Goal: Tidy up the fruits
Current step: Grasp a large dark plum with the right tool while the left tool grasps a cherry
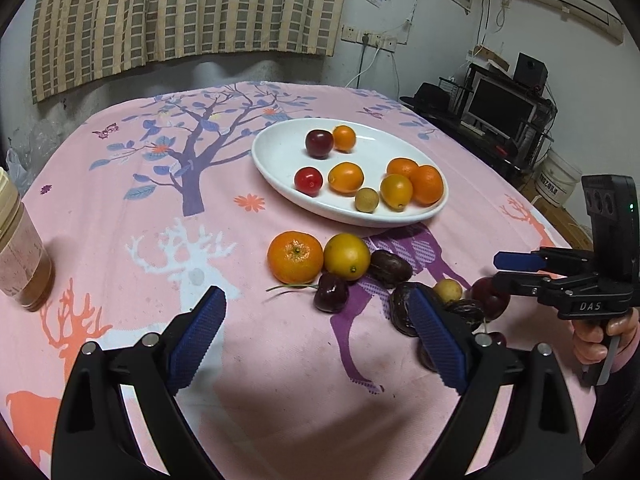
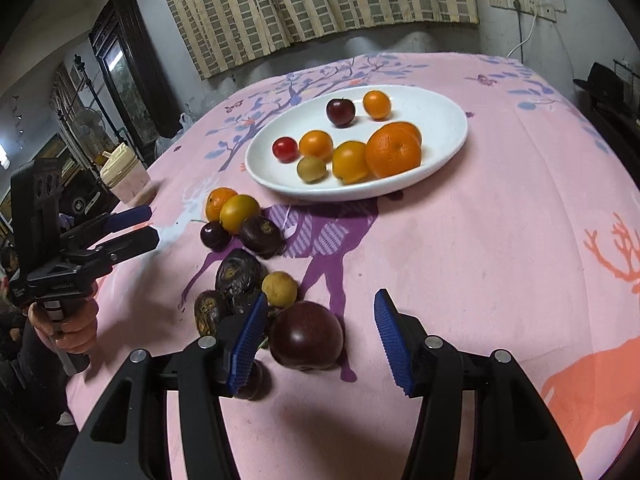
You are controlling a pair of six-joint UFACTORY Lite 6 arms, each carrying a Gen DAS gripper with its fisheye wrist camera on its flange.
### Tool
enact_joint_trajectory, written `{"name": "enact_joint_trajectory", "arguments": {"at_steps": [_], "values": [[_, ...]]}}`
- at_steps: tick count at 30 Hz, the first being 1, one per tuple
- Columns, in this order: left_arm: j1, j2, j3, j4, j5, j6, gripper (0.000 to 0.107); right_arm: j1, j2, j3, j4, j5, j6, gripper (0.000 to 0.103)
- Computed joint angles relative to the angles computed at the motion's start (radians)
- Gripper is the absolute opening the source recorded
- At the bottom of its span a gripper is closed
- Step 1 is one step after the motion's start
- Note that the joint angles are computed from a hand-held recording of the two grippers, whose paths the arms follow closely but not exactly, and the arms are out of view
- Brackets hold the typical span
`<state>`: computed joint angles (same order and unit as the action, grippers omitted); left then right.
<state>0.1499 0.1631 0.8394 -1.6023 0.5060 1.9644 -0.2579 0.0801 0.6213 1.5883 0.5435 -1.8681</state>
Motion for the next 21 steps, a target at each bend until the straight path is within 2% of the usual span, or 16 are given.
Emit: {"name": "enact_joint_trajectory", "arguments": {"at_steps": [7,11,12,18,20,21], "values": [[-0.002,-0.005,-0.006,0.005,0.005,0.002,0.091,-0.011,0.037,0.018,-0.098,0.011,0.071,0.055],[-0.006,-0.008,-0.011,-0.004,0.001,0.013,0.091,0.005,0.040,0.014,-0.115,0.016,0.067,0.041],[-0.007,-0.008,-0.010,-0.003,0.000,0.010,0.091,0.013,0.032,0.007,-0.112,0.012,0.059,0.041],[-0.013,0.001,-0.005,0.130,0.070,-0.076,0.090,-0.040,0.020,0.009,-0.102,0.047,0.065,0.040],[-0.036,-0.005,-0.020,0.197,0.113,-0.101,0.074,-0.062,0.019,0.015,-0.101,0.055,0.074,0.040],[-0.056,-0.013,-0.035,0.208,0.112,-0.096,0.071,-0.072,0.018,0.016,-0.101,0.061,0.078,0.040]]}}
